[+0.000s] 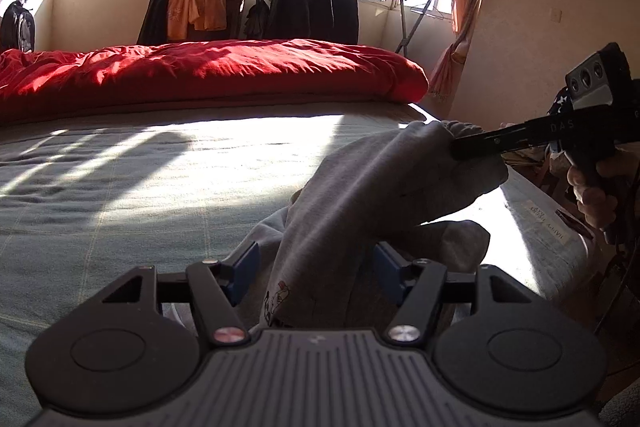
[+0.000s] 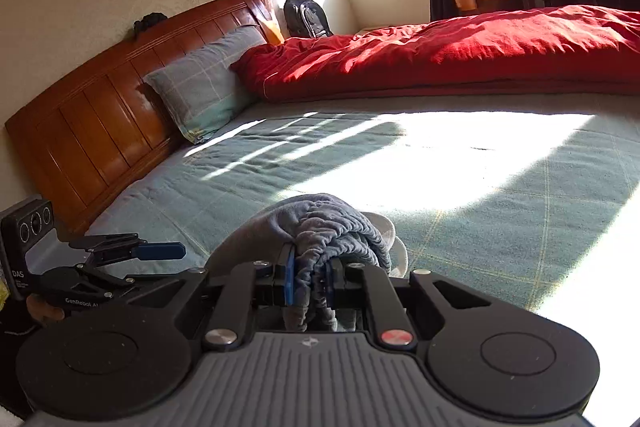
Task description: Fold clothes
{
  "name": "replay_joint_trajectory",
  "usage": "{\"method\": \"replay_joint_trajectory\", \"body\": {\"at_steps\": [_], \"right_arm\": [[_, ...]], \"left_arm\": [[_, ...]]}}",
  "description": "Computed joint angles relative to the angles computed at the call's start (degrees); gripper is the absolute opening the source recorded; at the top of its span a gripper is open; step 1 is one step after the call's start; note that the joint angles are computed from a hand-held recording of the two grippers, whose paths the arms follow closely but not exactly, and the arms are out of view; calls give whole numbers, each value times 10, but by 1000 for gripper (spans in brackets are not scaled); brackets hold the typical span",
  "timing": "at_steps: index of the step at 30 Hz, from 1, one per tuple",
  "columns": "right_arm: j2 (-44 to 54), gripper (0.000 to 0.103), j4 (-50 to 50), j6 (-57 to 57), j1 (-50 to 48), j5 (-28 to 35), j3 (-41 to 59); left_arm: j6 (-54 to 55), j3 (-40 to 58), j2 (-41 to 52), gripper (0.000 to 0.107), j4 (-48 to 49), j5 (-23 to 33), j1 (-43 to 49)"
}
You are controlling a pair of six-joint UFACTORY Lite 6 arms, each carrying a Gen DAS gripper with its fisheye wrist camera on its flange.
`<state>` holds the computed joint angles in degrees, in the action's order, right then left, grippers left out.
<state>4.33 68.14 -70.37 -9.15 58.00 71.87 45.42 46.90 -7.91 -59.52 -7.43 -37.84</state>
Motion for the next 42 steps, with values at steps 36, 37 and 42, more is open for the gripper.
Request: {"method": "replay_joint_trajectory", "body": {"at_steps": [36, 37, 42], "right_arm": [[67, 53, 68, -78, -104, 114, -20], [66, 58, 68, -99, -103, 94, -27], [112, 64, 63, -162, -63, 12, -26]], "left_arm": [[467, 355, 376, 10, -224, -468, -238], [463, 347, 361, 10, -231, -463, -233], [448, 317, 307, 10, -250, -445, -215]]}}
